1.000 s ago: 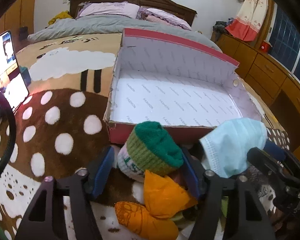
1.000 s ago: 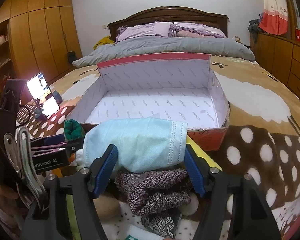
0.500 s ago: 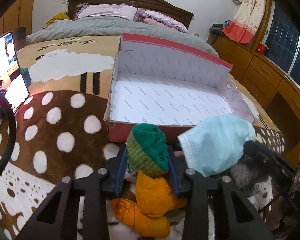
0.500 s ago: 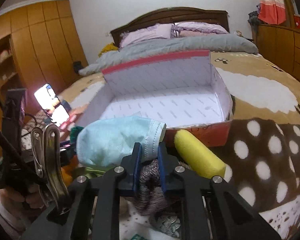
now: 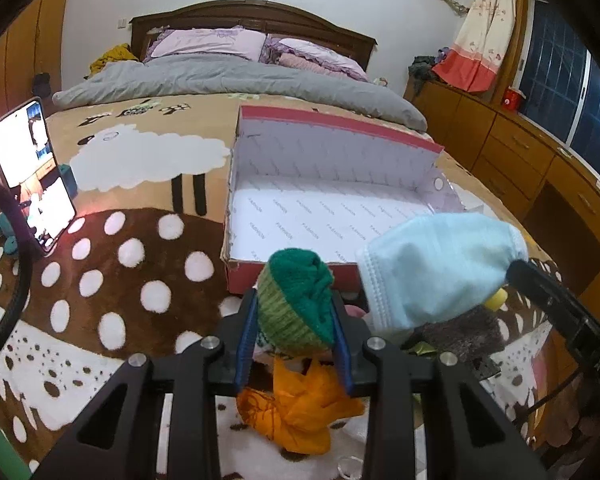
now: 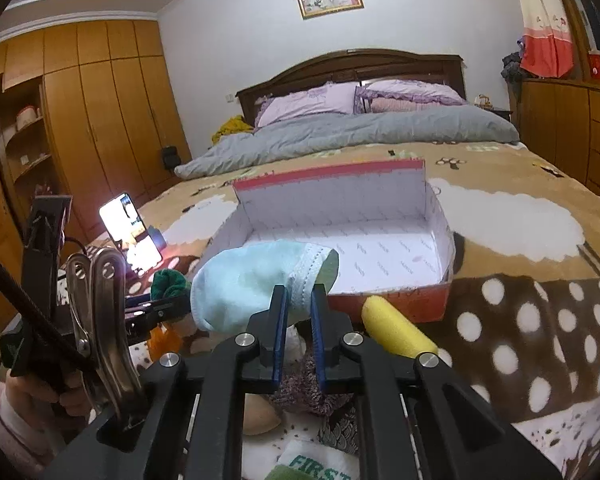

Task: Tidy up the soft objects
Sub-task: 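Grasp the light blue face mask with the right gripper while the left grasps the green-and-white sock, then carry both items into the shoebox and open both grippers to release them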

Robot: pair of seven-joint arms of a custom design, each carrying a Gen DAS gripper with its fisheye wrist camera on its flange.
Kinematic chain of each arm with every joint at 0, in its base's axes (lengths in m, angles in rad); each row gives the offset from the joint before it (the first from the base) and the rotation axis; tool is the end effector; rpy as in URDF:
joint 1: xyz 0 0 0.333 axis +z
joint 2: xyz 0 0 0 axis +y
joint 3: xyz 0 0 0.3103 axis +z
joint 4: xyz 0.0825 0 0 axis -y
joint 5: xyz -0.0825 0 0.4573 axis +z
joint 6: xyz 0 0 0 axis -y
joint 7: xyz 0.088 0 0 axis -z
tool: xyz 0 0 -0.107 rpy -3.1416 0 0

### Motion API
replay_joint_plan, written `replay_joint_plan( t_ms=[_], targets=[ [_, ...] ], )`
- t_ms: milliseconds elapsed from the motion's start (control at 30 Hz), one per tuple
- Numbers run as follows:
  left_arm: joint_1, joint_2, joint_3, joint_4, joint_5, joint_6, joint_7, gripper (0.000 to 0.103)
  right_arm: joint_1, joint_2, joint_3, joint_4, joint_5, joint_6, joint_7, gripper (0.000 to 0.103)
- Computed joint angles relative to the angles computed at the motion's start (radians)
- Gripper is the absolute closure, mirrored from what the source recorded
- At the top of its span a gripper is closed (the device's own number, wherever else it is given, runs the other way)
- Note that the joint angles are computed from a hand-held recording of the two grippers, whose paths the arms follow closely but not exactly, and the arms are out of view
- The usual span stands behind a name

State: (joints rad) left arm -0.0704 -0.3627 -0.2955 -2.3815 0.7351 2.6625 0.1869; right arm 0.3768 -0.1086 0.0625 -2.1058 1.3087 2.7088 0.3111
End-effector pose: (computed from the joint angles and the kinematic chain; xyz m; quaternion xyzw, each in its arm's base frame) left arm 0.5040 -0.2193 0.4785 -0.7716 0.4877 -0.2987 0.2787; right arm 0.5794 0.2358 0.4893 -0.7711 0.3796 -0.1013 0.5011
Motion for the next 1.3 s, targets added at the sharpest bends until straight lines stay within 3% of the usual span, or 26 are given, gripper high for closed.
replay_joint_plan(
  t_ms=[433,833,1300],
  targets=[
    [0.017,-0.006,-0.032,0.068,0.099,-0.039,-0.022,0.069,-0.005,-0.007,-0.008,0.022,0.063,0.021,-0.062,0.091],
    [0.005,0.104,0.019,0.155,0.099,0.018,0.013,0.069,-0.017,0.038,0.003,0.076,0.053,0.070,-0.065,0.092],
    [-0.009,0.201,0.051,0.228,0.105,-0.031,0.032,0.069,-0.040,0.120,0.030,0.163,0.085,0.101,-0.099,0.093]
  ],
)
